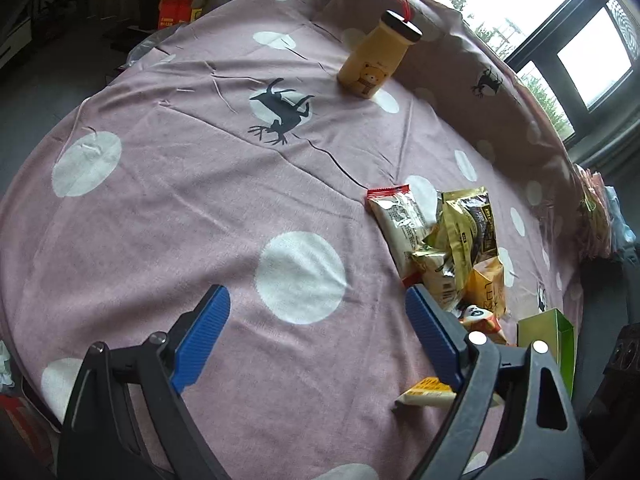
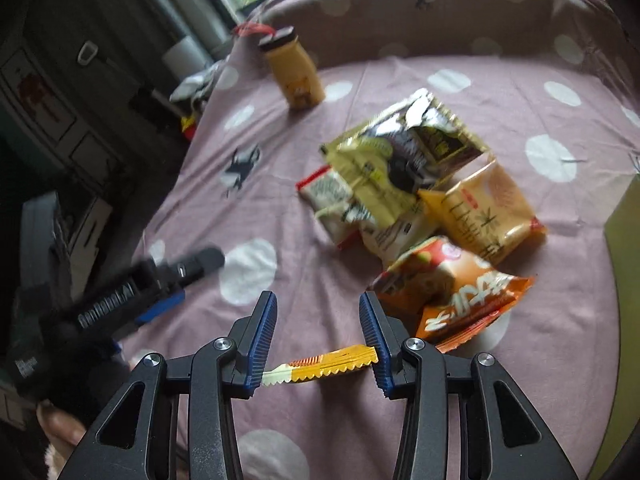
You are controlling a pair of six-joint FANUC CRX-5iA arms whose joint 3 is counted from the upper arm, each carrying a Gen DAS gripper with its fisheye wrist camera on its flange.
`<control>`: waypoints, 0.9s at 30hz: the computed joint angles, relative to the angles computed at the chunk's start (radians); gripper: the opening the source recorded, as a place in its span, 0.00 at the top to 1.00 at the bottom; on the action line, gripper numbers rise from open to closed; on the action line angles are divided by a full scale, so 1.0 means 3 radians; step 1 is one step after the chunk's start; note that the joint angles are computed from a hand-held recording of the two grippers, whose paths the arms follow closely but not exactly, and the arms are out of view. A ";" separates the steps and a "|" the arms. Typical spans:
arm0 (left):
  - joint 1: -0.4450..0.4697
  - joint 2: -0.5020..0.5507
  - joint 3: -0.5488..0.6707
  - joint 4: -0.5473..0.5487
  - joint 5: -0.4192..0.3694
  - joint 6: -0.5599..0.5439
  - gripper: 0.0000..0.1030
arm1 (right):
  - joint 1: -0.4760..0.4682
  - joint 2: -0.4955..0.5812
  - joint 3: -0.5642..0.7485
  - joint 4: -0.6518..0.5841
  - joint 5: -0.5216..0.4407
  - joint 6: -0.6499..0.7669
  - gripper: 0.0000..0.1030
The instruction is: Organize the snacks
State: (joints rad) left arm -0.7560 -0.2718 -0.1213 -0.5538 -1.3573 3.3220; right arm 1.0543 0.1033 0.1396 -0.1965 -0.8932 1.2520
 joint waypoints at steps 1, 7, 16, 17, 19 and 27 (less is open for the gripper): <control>-0.0014 -0.0003 0.0006 -0.0016 0.0004 -0.0008 0.13 | -0.0015 -0.0054 -0.0059 0.0001 0.0126 -0.0051 0.56; -0.0026 -0.0027 -0.0013 -0.0013 0.0016 0.0054 0.14 | -0.0002 -0.0238 -0.0367 0.0146 0.0961 -0.0330 0.56; -0.0016 -0.0065 -0.0038 0.0018 -0.0041 0.0076 0.14 | 0.0105 0.0185 0.0125 0.0207 -0.0385 -0.0132 0.56; -0.0018 -0.0062 -0.0035 0.0029 -0.0042 0.0065 0.14 | 0.0081 0.0244 0.0214 0.0142 -0.0578 -0.0054 0.56; -0.0020 -0.0052 -0.0026 0.0050 -0.0036 0.0011 0.14 | 0.0010 0.0301 0.0320 -0.0038 -0.0836 0.0111 0.56; -0.0030 0.0073 0.0050 0.0212 0.0094 -0.0315 0.21 | -0.0218 0.0113 0.0207 -0.0258 -0.0778 0.0222 0.52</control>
State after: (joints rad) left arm -0.7651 -0.2498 -0.1064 -0.4901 -1.3292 3.2276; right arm 0.9890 0.1371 0.2016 -0.2739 -1.1265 1.3187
